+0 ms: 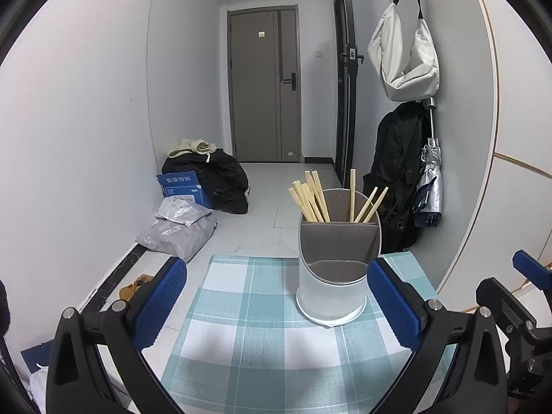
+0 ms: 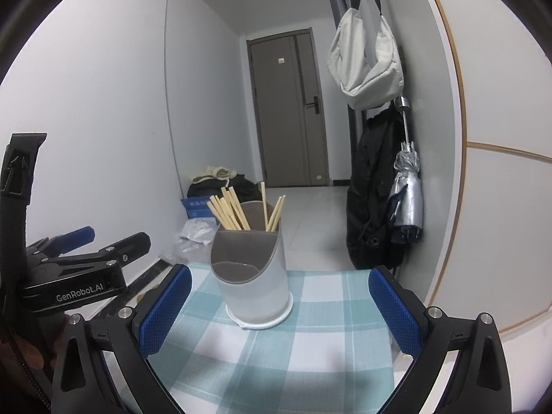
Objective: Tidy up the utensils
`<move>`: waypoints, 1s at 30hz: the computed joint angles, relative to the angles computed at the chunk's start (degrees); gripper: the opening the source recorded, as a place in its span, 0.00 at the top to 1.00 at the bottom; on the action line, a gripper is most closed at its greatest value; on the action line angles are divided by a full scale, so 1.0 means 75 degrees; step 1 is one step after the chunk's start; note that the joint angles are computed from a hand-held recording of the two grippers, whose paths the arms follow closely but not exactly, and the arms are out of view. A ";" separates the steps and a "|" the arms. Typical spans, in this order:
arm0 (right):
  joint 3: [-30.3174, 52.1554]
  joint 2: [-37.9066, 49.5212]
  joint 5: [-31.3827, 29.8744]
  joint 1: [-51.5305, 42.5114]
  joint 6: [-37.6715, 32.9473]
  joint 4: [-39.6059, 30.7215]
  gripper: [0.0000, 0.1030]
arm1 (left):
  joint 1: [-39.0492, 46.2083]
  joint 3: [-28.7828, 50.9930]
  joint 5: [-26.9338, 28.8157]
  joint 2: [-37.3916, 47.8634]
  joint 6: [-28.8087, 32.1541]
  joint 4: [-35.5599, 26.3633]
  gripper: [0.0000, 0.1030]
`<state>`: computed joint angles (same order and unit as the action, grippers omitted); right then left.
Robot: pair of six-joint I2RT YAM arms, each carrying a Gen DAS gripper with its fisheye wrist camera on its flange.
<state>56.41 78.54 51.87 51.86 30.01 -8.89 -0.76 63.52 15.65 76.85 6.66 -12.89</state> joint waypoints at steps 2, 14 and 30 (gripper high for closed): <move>-0.0015 -0.0018 0.0006 0.0011 -0.0001 0.0001 0.00 | 0.0002 0.0002 -0.0026 0.0010 -0.0043 -0.0008 0.01; -0.0054 -0.0057 0.0042 0.0030 0.0079 0.0012 0.00 | 0.0010 0.0225 0.0073 0.0185 -0.0158 -0.0342 0.01; -0.0017 -0.0045 0.0054 0.0027 0.0225 -0.0093 0.00 | -0.0027 0.0220 0.0117 0.0187 -0.0224 -0.0354 0.01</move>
<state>56.29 78.20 52.28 52.07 31.70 -9.59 -0.96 65.17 16.53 78.25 4.98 -15.54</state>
